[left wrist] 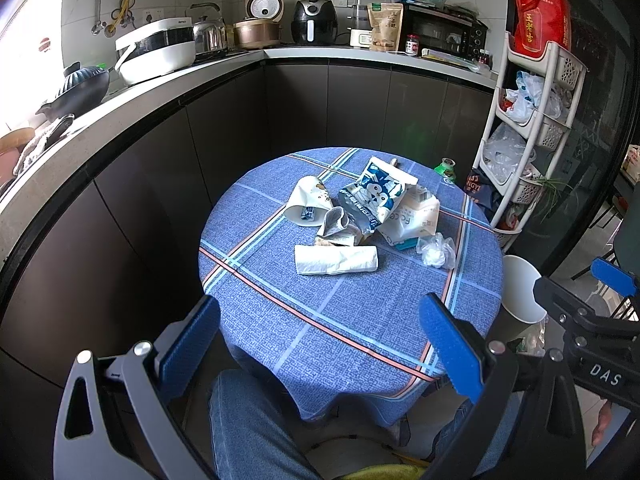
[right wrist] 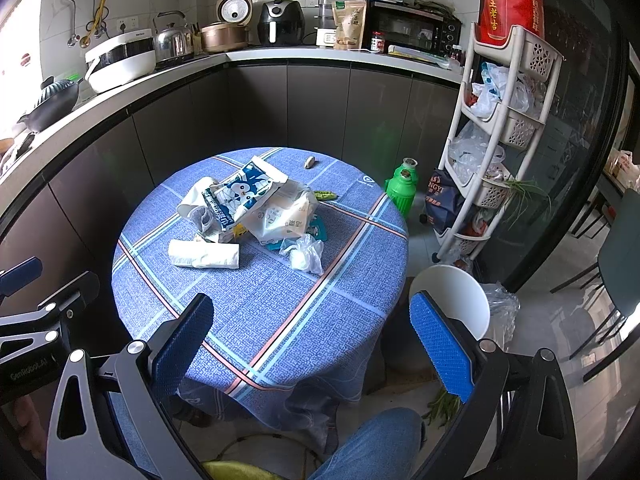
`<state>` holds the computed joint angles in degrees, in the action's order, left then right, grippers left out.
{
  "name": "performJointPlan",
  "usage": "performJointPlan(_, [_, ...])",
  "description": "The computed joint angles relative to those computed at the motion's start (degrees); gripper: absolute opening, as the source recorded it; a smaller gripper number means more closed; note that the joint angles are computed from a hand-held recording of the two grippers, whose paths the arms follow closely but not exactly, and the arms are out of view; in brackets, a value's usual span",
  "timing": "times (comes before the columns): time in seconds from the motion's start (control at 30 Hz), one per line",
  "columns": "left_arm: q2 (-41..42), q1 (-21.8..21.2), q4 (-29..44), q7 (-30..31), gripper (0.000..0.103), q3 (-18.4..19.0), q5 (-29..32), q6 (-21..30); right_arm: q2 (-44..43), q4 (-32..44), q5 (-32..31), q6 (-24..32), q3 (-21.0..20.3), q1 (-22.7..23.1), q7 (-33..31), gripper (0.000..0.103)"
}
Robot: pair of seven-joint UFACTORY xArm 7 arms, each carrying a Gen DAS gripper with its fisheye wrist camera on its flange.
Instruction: Collect trash
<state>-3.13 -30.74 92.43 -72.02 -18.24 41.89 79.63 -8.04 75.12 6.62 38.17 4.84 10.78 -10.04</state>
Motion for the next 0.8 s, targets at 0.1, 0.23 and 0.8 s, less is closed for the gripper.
performJointPlan(0.1, [-0.01, -0.01, -0.08, -0.04, 0.099, 0.01, 0.02, -0.08, 0.07, -0.1, 0.0, -0.15, -0.01, 0.03, -0.01, 0.094])
performJointPlan(0.23, [-0.39, -0.01, -0.16, 0.2, 0.099, 0.05, -0.28, 0.09, 0.16, 0.06, -0.03, 0.02, -0.02, 0.03, 0.02, 0.094])
performJointPlan(0.8, [0.37, 1.87, -2.99, 3.32, 0.099, 2.51, -5.3, -6.2, 5.01, 1.44, 5.16, -0.68, -0.4, 0.55, -2.97, 0.094])
